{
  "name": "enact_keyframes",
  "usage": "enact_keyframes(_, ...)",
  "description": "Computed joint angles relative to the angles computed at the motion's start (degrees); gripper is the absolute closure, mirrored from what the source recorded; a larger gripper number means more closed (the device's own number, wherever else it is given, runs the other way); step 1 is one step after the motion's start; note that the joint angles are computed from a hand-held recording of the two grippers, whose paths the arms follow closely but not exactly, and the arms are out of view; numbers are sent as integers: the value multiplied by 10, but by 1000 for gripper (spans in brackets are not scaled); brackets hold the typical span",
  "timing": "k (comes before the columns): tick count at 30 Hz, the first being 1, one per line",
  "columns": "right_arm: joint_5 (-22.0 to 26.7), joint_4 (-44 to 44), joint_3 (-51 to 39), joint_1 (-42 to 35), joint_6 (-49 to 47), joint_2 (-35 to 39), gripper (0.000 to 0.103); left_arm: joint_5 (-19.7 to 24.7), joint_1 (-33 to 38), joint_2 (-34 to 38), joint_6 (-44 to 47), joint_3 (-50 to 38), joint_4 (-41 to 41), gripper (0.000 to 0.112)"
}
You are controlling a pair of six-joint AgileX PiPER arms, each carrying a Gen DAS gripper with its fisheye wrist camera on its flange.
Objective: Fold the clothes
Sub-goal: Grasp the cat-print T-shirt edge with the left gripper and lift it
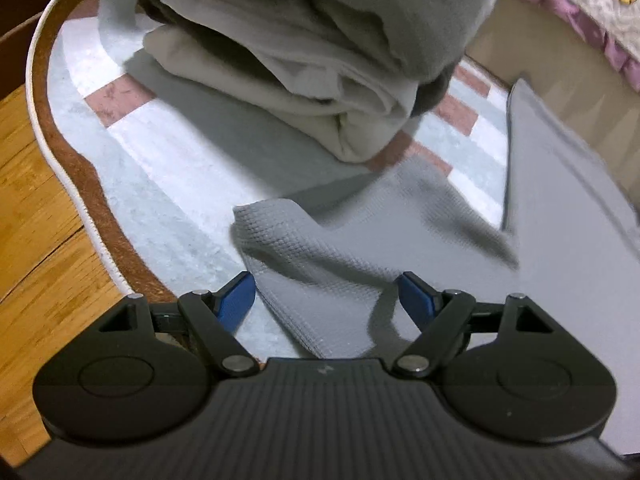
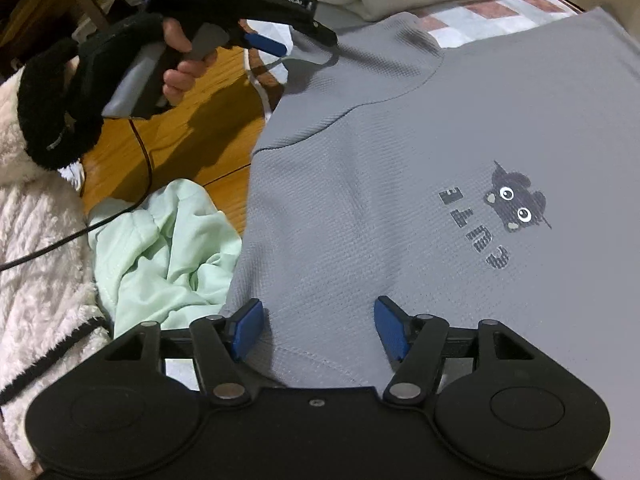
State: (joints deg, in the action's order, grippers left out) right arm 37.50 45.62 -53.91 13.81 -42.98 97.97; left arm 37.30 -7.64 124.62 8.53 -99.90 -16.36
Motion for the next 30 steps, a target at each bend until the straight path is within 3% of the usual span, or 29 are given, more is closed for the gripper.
enact_keyframes(3,89,115,1,-61,-43,26,36,-23,-22,4,-25,7,55,25)
enact_keyframes(8,69,145,36,-46,-56,15,36,-37,-46,3,-48,17,127,20)
enact_keyframes(11,101,163,34,-78,-61,9,36,-55,-47,0,-53,29,123,18)
enact_keyframes(12,112,180,36,-93,-67,6,36,-68,-47,-5,-52,38,122,23)
enact_keyframes(14,129,218,44,-126,-80,0,36,-90,-47,-15,-33,55,115,53)
enact_keyframes(15,134,230,47,-144,-85,-5,36,-99,-47,-20,-16,62,108,86)
enact_keyframes(16,130,234,47,-154,-83,-11,36,-94,-46,-22,6,60,91,107)
enact_keyframes(18,115,217,45,-175,-66,-28,36,-93,-43,-31,35,64,60,107)
enact_keyframes(22,72,175,53,-206,-45,-59,36,-139,-54,-71,117,114,-3,107)
enact_keyframes(25,55,163,73,-241,-49,-87,36,-153,-67,-110,215,146,-109,107)
enact_keyframes(30,24,183,124,-296,-113,-129,36,-221,-137,-195,277,226,-125,108)
